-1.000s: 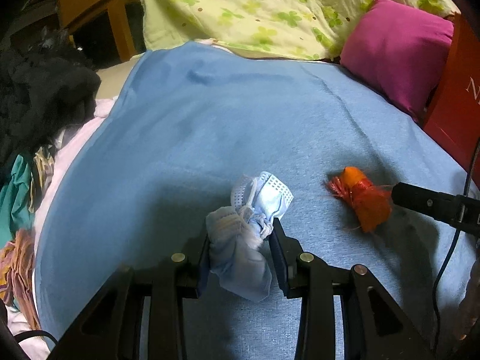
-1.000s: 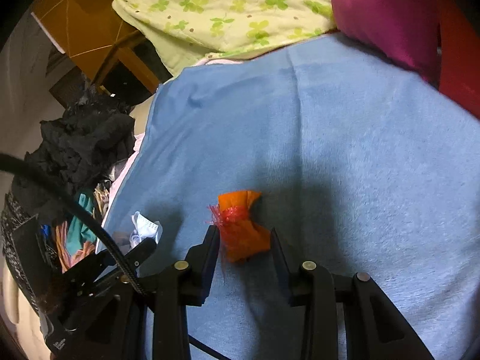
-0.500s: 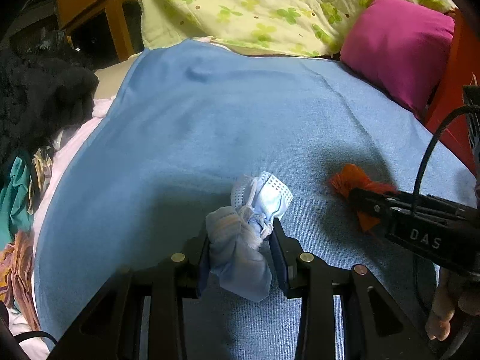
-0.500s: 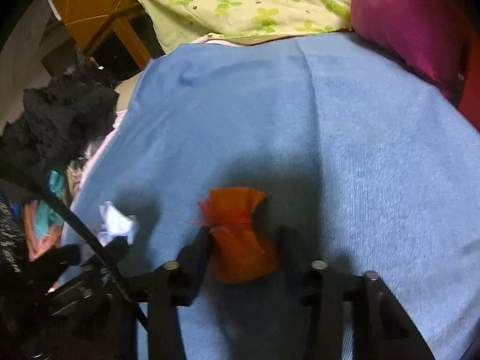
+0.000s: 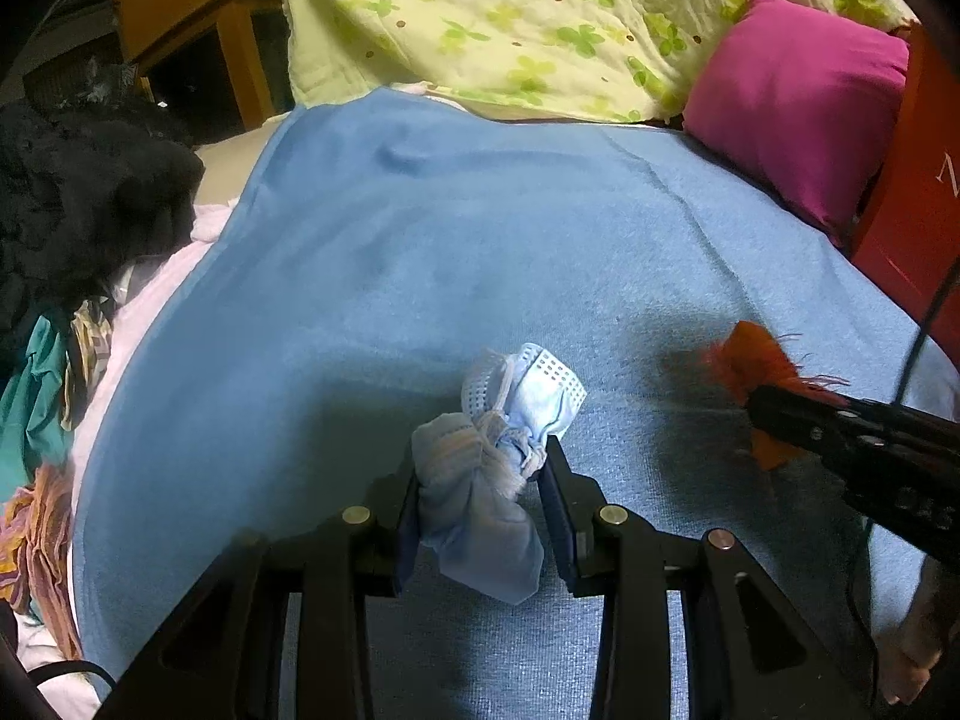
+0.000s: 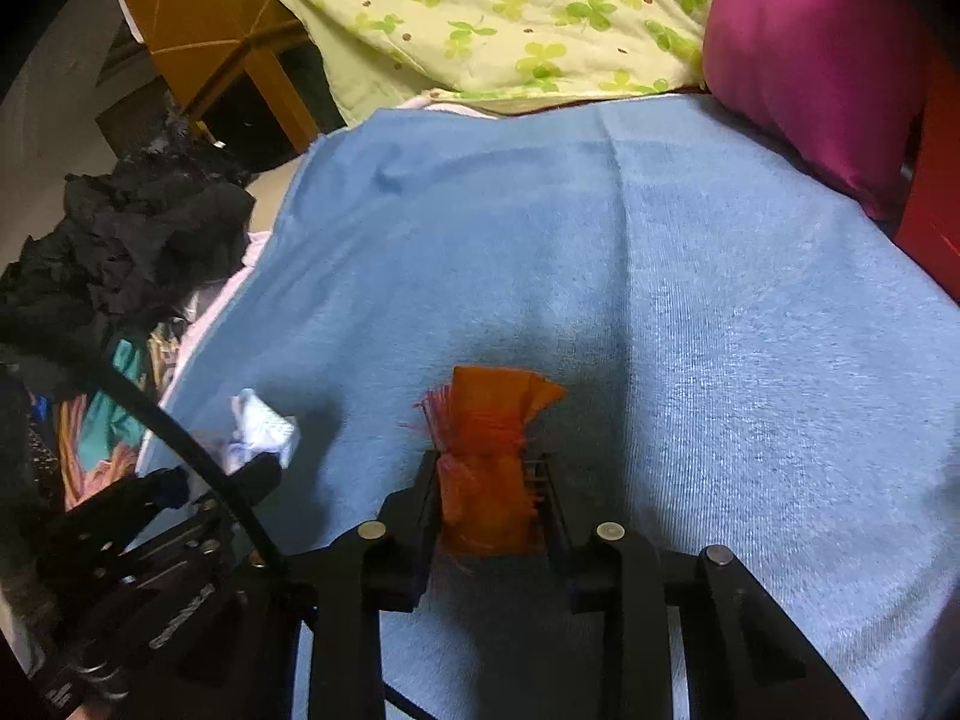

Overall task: Collect trash
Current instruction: 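Lift the mask bundle and orange mesh bag off the blanket, then carry the mask bundle and orange mesh bag over the red mesh basket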

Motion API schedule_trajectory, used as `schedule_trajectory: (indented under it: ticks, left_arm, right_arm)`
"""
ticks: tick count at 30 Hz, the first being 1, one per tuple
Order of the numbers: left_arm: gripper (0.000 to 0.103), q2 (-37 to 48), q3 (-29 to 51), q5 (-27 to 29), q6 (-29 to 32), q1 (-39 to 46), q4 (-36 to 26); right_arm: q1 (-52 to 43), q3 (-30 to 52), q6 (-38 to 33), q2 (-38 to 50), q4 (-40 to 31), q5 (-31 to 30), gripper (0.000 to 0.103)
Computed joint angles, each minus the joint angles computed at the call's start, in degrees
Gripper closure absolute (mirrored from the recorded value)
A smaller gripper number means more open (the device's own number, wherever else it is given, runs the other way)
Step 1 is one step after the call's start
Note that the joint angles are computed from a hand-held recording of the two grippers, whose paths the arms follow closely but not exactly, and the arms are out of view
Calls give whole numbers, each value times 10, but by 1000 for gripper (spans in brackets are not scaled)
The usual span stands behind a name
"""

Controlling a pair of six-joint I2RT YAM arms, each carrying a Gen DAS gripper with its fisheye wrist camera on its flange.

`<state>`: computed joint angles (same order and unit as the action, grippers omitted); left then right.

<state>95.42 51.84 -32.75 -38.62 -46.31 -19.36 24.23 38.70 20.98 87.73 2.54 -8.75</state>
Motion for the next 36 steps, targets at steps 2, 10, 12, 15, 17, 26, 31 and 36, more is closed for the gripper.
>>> schedule_trajectory:
  ticks: [2,10,12,15,17,26,31,36]
  left_arm:
    - [65,-5,-2,-1,2,0,2]
    - [65,-23,-11,-10,-4,-10,-4]
    - [65,-30,-12,-16,-8,-18,-10]
    - [65,-40,-12,-30,-18,-37,-24]
    - [65,-49,-11,-43,-26,-54,-38]
    - [65,-102,2,-88,-70,-123,-118]
    - [65,-115,33,-124,-99,-166,-181]
    - [65,-120,71,-159,-126,-209,-238]
  right_arm:
    - [-4,-14,0,-23,0,-4,70]
    - [-19,-71,15,-111,0,-31,70]
    - [-17,-87,18,-139,-3,-34,70]
    - [-12,-107,20,-174,-10,-34,70]
    - [-5,-119,21,-199,-17,-27,70]
    - [37,-158,22,-311,-68,26,70]
    - [71,-167,27,-413,-144,72,70]
    - [109,-152,27,-513,-243,119,70]
